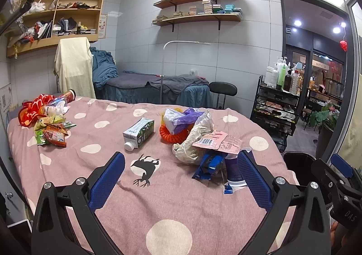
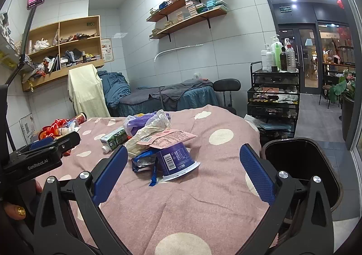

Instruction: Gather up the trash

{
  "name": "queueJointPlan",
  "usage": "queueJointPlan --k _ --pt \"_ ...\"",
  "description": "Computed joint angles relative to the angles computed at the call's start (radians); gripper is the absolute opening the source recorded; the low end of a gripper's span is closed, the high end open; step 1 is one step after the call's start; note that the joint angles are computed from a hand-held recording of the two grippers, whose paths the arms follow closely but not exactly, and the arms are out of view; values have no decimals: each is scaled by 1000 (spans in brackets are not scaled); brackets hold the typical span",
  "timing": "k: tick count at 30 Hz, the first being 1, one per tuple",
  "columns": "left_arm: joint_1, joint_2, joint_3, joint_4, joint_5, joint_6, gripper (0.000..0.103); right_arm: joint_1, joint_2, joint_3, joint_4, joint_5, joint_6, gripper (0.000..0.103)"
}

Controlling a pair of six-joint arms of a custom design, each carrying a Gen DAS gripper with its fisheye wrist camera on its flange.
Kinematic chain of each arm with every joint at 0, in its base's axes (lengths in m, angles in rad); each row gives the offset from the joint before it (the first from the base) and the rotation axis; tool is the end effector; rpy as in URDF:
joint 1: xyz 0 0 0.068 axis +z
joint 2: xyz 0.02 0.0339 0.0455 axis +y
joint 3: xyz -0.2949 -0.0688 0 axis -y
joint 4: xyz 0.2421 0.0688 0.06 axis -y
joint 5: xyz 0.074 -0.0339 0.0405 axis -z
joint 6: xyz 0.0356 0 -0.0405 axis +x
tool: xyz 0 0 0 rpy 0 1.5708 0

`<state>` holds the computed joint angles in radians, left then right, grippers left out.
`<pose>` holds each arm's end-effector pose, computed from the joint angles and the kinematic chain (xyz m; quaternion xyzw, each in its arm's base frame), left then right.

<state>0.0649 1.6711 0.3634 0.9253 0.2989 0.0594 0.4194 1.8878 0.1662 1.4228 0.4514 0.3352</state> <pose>0.2708 0.0071 0.1484 0.0811 0.8196 -0.0888 0.5602 0.2221 0.0820 0.1141 0.0998 0.7890 0.0459 0.6045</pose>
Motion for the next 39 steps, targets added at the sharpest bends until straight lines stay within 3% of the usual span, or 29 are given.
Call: queueJointPlan --k 39 --pt "-14 30 1 -3 -10 17 98 -11 30 -4 29 -21 10 98"
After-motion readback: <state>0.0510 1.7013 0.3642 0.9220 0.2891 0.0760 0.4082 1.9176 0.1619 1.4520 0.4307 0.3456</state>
